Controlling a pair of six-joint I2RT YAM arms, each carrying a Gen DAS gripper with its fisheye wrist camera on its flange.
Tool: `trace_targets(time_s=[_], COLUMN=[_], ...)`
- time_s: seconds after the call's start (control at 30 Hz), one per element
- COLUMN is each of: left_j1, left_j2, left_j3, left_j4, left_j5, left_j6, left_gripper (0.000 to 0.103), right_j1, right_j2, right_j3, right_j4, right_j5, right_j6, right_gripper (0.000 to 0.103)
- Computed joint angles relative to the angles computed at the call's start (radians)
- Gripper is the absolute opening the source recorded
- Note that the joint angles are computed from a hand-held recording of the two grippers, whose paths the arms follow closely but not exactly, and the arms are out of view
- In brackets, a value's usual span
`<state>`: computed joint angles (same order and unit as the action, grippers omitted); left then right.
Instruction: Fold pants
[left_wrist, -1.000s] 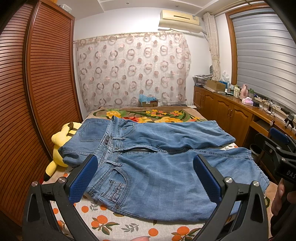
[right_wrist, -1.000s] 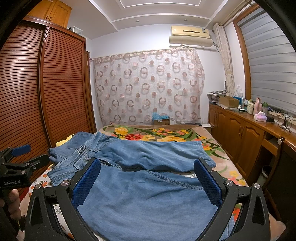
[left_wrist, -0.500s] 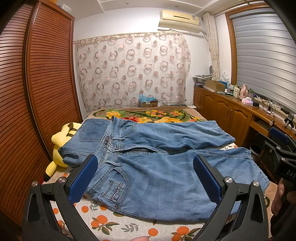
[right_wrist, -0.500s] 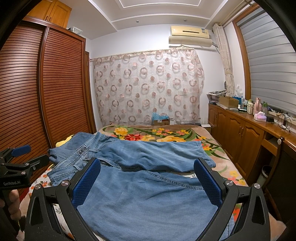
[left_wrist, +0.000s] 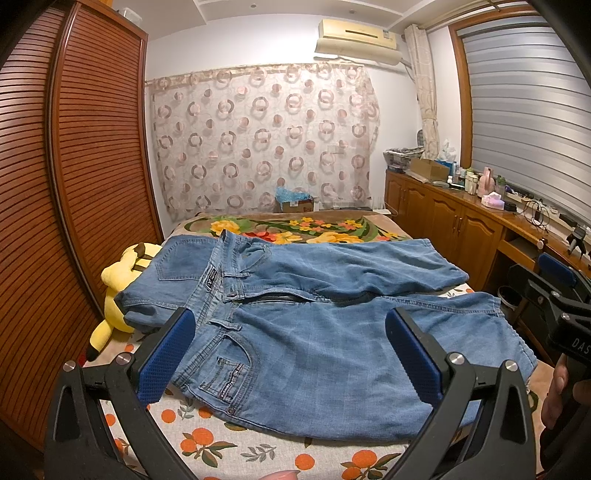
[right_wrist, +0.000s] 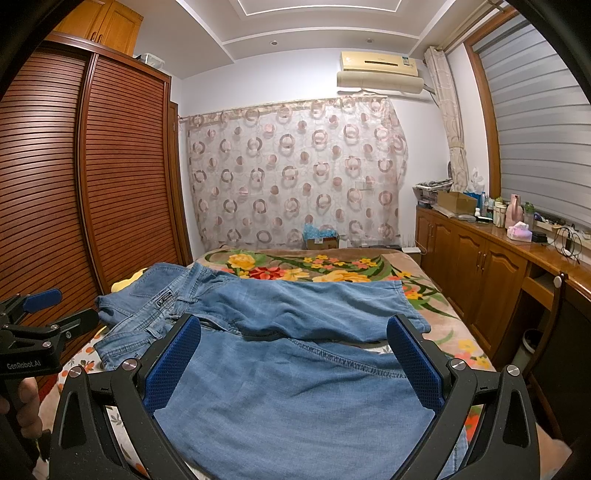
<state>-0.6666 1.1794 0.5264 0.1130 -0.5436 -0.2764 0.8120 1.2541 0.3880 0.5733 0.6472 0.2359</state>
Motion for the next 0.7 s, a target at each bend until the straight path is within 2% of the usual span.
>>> trace_targets(time_s=[0.3, 0.47, 0.7], left_j1=[-0.006, 0.037, 0.065], left_j2=[0.033, 0.083, 0.131], left_j3=[0.006, -0.005, -0.017], left_j4=[-0.027, 0.006, 0.048], left_j5=[0.026, 0.081, 0.126], left_j6=[-0.027, -0.019, 0.006], left_gripper=[0.103, 0.103, 0.103], right_j1=[-0.034, -0.08, -0.093], right_j2=[0.023, 0.03, 0.018], right_j3=[0.0, 0.011, 0.046], right_j4=[-0.023, -0.055, -0.133], right_j5=[-0.059, -0.107, -0.105], right_j6=[0.015, 0.025, 0.026], right_gripper=[0.101, 0.101, 0.101])
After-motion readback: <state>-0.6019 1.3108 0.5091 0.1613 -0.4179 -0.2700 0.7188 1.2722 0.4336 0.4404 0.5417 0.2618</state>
